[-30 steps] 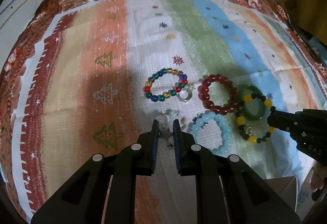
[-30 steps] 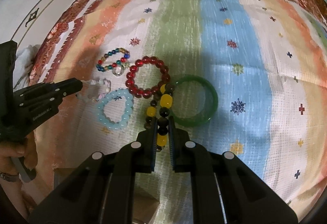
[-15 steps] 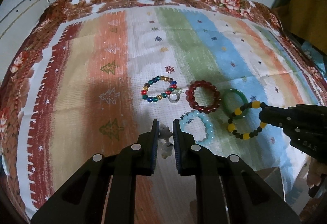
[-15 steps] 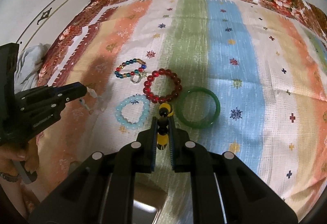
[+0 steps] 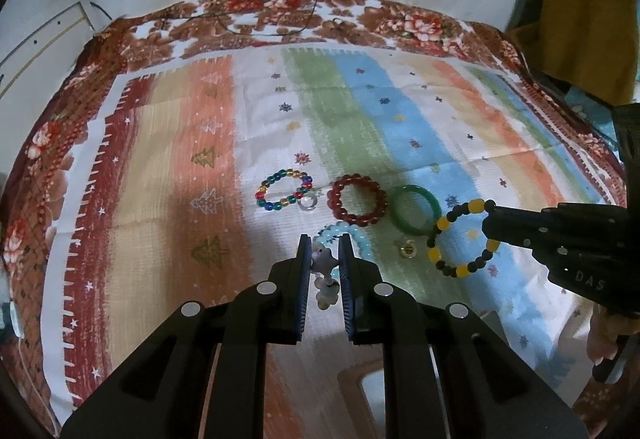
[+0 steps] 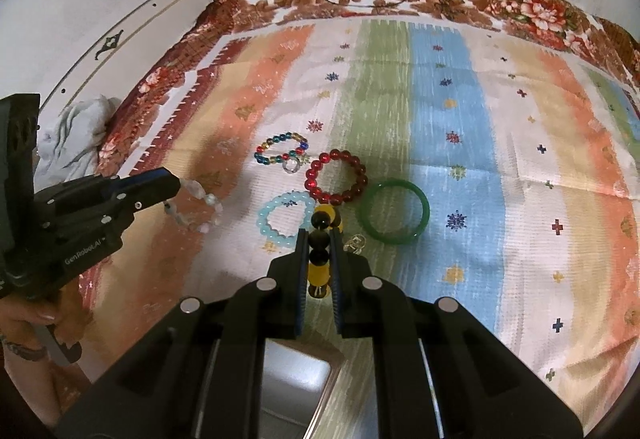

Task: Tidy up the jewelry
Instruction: 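Carry both bracelets to the silver tin and open both tools to drop them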

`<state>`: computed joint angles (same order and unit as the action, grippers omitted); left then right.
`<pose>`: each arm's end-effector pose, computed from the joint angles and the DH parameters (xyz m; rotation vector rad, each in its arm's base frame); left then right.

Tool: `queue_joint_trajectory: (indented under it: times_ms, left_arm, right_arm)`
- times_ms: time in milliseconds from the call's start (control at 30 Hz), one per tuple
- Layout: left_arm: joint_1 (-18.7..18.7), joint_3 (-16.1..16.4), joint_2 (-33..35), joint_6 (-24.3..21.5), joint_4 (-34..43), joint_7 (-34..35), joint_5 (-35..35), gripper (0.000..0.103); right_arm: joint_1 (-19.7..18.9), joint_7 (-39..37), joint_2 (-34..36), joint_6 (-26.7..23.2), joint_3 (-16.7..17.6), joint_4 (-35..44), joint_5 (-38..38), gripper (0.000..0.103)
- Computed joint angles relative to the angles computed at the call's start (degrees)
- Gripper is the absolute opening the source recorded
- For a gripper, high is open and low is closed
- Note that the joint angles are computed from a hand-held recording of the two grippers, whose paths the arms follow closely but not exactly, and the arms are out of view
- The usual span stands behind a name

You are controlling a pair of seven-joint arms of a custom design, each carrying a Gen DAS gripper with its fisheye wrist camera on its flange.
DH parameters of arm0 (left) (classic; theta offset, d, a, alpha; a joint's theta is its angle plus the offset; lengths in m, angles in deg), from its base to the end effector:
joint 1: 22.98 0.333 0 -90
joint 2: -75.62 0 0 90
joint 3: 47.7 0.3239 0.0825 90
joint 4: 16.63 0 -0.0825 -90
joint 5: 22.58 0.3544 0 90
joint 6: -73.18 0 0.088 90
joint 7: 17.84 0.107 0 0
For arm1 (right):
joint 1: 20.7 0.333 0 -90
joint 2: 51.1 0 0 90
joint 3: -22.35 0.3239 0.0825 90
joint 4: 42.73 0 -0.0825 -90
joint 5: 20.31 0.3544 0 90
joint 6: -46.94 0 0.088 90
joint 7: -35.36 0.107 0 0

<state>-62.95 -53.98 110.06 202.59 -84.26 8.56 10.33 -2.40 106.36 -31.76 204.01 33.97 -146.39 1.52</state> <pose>0.5419 -0.5086 0.5105 -1.9558 1.8107 -0.7478 0.5847 0.3022 0.4488 -2.1504 1.2541 -0.1721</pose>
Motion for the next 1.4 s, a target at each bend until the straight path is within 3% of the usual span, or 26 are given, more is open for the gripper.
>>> queue_joint_trajectory:
  times_ms: [500,1000,1400]
  left_arm:
    - [-2.30,-1.00,-4.58,3.59,-5.56,-3.87,4.94,0.013]
    - [-4.65,-2.33,-6.06,4.82,-8.07,-5.62,7.69,0.013]
    - [-5.22,-3.17,-6.03,5.17,-9.07,-5.55,7.24,0.014]
  right_arm:
    - [-0.65,-11.29,-8.88,4.04,2.36,-9.60,11.43,0.011]
    - [3.50,-21.01,-15.81,4.89,-0.53,-18.62,21.86,0.011]
    - [5.25,-21.94,-17.50,4.79,-2.25,-22.45,23.89,0.011]
